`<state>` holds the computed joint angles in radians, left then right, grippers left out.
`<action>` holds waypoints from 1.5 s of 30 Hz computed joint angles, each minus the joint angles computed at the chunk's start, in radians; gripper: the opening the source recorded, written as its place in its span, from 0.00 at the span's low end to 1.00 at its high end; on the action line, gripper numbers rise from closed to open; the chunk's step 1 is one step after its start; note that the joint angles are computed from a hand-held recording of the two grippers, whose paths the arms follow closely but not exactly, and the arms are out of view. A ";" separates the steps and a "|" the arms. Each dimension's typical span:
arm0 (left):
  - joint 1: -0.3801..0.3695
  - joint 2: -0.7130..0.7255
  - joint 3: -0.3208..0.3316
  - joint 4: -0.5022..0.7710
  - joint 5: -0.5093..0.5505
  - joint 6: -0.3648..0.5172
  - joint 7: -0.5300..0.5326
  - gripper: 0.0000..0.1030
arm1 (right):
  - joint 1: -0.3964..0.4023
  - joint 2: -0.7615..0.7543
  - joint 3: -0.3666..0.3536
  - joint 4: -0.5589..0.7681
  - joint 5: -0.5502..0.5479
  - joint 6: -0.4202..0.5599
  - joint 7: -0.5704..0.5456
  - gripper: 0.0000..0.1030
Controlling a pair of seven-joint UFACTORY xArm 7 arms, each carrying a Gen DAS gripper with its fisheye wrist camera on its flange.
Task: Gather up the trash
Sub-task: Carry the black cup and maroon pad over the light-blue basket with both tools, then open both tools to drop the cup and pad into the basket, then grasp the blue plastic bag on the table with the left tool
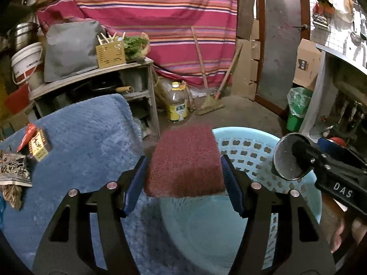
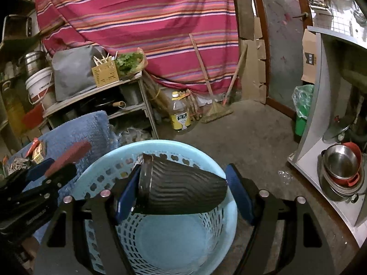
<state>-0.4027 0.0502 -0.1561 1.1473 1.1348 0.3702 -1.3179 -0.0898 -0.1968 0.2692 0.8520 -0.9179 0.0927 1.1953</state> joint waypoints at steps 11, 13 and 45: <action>0.046 -0.123 -0.018 -0.077 0.098 0.057 -0.115 0.89 | 0.052 0.049 -0.007 0.045 -0.001 0.027 -0.018 0.71; 0.077 -0.169 -0.024 -0.120 0.090 0.049 -0.120 0.91 | 0.073 0.061 -0.007 0.066 -0.031 0.058 0.006 0.71; 0.533 -0.738 0.310 -0.716 -0.261 -0.120 0.506 0.95 | 0.613 0.402 -0.067 0.535 -0.227 0.345 0.168 0.91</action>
<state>0.1302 -0.6874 0.1538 0.4311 0.8733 0.2502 -0.8116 0.5231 0.2054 0.2021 1.3872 -1.1444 0.4377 1.3632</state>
